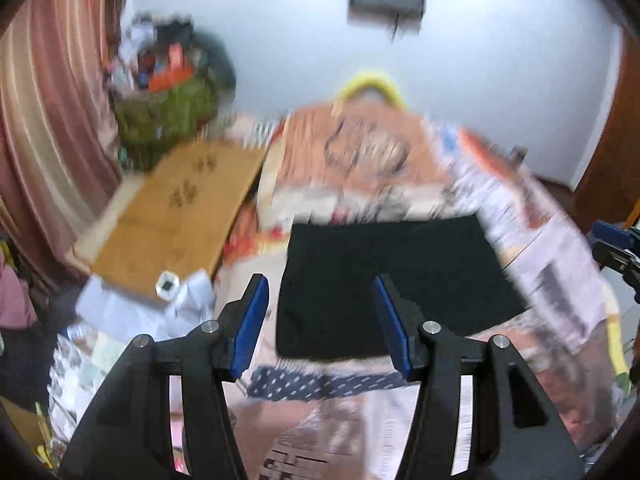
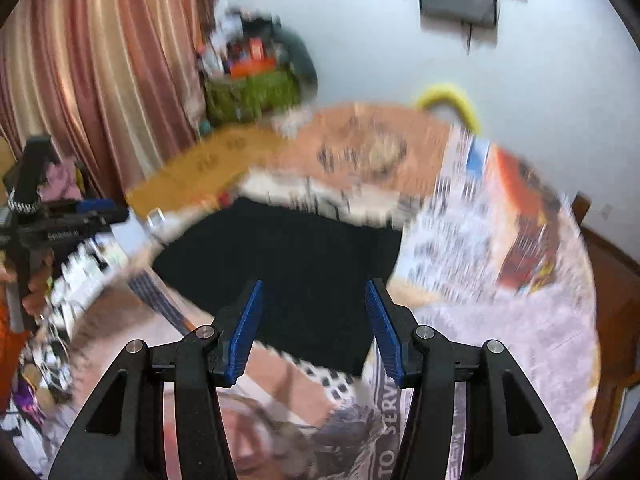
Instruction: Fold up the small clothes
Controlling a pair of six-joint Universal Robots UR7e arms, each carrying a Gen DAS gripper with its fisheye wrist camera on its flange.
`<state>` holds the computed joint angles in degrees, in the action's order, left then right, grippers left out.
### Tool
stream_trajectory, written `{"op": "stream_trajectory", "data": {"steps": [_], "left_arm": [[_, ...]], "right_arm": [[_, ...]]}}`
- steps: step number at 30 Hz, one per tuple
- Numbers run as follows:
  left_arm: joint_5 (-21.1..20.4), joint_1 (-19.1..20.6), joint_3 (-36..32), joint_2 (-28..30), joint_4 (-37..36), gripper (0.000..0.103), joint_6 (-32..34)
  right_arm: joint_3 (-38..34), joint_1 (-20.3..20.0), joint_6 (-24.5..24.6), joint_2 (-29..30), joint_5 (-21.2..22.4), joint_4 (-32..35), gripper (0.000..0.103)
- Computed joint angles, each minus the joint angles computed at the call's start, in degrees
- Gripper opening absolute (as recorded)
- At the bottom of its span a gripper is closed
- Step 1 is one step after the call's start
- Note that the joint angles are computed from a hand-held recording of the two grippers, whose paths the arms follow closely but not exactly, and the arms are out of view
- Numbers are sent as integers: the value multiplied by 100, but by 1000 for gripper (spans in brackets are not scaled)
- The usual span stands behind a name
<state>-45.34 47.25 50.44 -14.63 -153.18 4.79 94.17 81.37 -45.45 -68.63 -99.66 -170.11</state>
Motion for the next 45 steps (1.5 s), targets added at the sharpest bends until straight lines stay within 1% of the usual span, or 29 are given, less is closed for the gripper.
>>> {"op": "stream_trajectory", "data": {"steps": [4, 8, 11, 13, 16, 18, 19, 20, 21, 23, 24, 25, 26, 27, 34, 45], "left_arm": [[-130, -467, 851, -438, -1494, 54, 661], [-191, -878, 1510, -719, -2790, 54, 1263], [-79, -1136, 1893, -830, -3637, 55, 1645], [77, -1328, 2150, -853, -4337, 56, 1944], [183, -1477, 2390, -869, -4914, 65, 2122], [226, -1562, 2613, -915, -5196, 76, 2066], [216, -1571, 2685, -933, -5246, 79, 2024], [235, -1585, 2759, -946, -5301, 85, 1982], [270, -1599, 2829, -959, -5354, 91, 1936], [276, -1605, 3002, -1039, -5320, 97, 1741], [266, -1602, 3088, -1081, -5323, 99, 1655], [278, -1601, 3116, -1081, -5355, 100, 1622], [333, -1619, 3169, -1090, -5431, 102, 1599], [374, -1630, 3221, -1104, -5495, 103, 1593], [453, -1661, 3438, -1195, -5587, 103, 1544], [444, -1680, 3497, -1224, -5497, 103, 1450]], "right_arm": [[611, 210, -48, -534, 684, -695, 49], [1083, 366, -154, -855, 1173, -1392, 49], [1468, 454, -179, -1061, 1499, -1879, 49], [1720, 488, -146, -1148, 1661, -2248, 49], [2043, 499, -99, -1216, 1761, -2767, 49], [2207, 469, -32, -1258, 1784, -2990, 54], [2254, 459, 11, -1257, 1772, -3078, 62], [2309, 457, 43, -1253, 1739, -3184, 70], [2317, 469, 41, -1233, 1683, -3268, 73], [2388, 495, 4, -1203, 1550, -3543, 86], [2439, 522, -2, -1224, 1493, -3647, 88], [2447, 521, -12, -1196, 1450, -3751, 93], [2464, 530, -4, -1215, 1409, -3780, 100], [2481, 521, 8, -1234, 1396, -3813, 103], [2517, 535, 31, -1271, 1255, -3824, 103], [2601, 515, 18, -1353, 1247, -3811, 103]]}}
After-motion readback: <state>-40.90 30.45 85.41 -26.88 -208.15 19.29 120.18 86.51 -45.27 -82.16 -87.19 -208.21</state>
